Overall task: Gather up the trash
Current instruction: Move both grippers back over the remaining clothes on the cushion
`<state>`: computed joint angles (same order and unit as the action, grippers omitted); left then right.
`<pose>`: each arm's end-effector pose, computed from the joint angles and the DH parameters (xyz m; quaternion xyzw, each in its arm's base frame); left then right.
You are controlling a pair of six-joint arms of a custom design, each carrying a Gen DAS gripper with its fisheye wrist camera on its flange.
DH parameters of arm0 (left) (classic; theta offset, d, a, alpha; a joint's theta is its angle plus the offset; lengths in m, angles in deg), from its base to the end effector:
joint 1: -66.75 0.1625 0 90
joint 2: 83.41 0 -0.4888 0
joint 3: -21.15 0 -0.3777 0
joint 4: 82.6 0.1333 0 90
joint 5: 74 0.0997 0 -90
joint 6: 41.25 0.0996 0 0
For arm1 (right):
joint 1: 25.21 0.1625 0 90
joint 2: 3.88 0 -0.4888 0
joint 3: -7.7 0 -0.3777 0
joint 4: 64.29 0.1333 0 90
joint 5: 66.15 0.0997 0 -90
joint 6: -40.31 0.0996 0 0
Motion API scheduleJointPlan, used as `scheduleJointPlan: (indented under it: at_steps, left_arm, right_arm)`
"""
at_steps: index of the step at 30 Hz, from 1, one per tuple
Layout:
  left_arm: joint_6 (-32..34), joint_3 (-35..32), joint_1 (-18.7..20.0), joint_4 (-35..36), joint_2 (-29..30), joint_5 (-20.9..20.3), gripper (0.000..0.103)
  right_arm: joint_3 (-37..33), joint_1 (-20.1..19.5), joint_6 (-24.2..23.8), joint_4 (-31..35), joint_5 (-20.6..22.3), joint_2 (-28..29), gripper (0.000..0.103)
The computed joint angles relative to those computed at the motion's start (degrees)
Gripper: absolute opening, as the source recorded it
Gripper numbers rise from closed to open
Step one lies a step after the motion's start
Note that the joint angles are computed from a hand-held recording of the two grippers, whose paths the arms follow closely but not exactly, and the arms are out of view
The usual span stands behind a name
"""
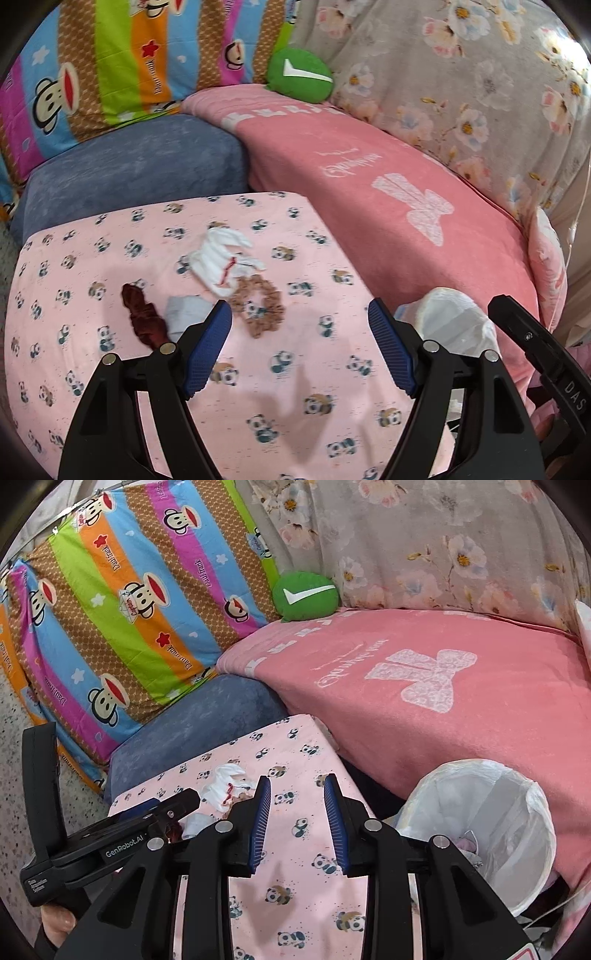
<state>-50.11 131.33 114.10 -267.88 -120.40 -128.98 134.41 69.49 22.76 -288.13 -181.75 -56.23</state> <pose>-0.2818 -0.5870 0.0570 0.2169 0.9124 -0.2929 0.1866 0.1333 -0.5192 0.2261 0.0555 -0.8520 0.4592 0.2453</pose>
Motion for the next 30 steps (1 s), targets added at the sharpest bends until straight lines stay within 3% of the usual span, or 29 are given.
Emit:
scheduleJointPlan:
  at_steps: [3, 7, 14, 30]
  left_arm:
    - [-0.1, 1.1, 1.0, -0.5, -0.9, 0.9, 0.073]
    - [-1.1, 2.0, 2.5, -0.6, -1.9, 1.6, 0.076]
    - [-3.0, 3.3, 5.1, -0.5, -3.2, 2.5, 0.080]
    - [-8.4, 3.5, 11.5, 3.5, -5.0, 2.2, 0.086]
  right_arm:
    - [-1.4, 1.2, 0.2, 1.3, -0.7, 2.4, 0.033]
    - [-3.0, 2.3, 0.8, 2.1, -1.6, 5.2, 0.043]
    - [-5.4, 3.4, 2.2, 4.7, -2.4, 8.9, 0.044]
    - [-12.6, 3.6, 4.1, 12.0, -3.2, 16.5, 0.060]
